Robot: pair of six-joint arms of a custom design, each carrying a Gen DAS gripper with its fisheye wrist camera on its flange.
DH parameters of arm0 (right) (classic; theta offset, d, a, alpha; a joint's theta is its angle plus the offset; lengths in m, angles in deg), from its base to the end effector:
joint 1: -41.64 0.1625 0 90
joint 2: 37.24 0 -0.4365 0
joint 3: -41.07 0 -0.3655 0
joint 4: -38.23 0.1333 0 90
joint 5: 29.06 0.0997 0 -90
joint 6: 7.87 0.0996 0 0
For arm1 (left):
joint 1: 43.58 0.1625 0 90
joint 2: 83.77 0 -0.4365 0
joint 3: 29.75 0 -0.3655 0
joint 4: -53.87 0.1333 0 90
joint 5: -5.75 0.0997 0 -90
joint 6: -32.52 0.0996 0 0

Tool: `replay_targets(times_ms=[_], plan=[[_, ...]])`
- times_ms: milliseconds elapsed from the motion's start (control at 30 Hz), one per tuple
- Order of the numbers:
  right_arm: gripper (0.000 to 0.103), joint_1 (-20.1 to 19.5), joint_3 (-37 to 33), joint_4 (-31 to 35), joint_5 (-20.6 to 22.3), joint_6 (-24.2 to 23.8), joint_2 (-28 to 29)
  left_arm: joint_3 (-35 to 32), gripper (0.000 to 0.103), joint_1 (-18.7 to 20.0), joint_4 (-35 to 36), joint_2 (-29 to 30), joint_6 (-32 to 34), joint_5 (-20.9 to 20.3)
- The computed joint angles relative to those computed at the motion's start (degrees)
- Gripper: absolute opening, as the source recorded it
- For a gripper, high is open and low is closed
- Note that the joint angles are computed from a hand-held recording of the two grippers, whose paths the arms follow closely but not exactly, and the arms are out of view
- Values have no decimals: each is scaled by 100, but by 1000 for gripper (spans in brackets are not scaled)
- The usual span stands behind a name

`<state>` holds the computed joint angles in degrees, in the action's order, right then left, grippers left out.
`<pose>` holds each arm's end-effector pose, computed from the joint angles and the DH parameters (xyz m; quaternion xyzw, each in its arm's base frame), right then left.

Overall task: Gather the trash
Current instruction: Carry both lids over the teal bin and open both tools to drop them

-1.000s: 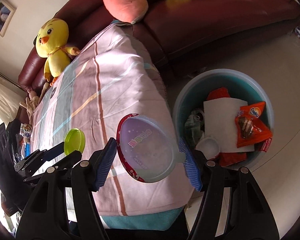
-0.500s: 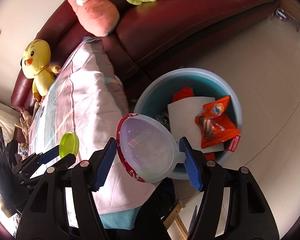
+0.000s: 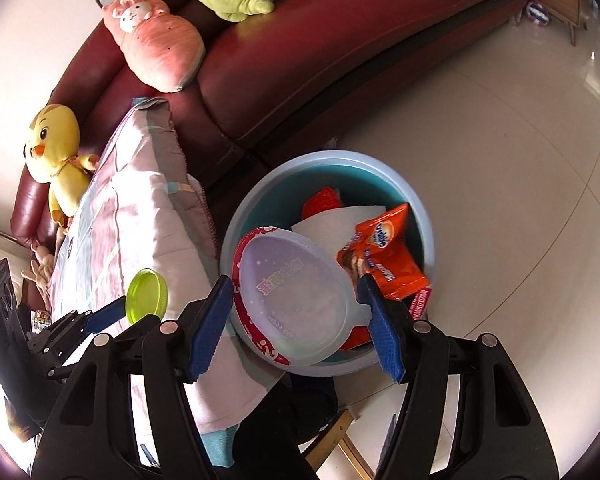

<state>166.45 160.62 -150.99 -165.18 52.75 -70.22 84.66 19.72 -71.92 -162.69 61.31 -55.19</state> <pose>0.3362 -0.3758 -0.0103 -0.2463 -0.8818 0.3562 0.1869 -0.0541 -0.5119 0.2921 0.4501 0.8570 0.0020 0.2509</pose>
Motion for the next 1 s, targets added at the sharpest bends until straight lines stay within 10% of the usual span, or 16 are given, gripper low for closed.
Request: replay_targets(times_ms=[733, 1000], plan=[[62, -225, 127, 389, -13, 210, -182, 84, 55, -89, -233, 715, -16, -249], [62, -253, 27, 502, 26, 196, -134, 50, 85, -26, -480, 684, -5, -214]])
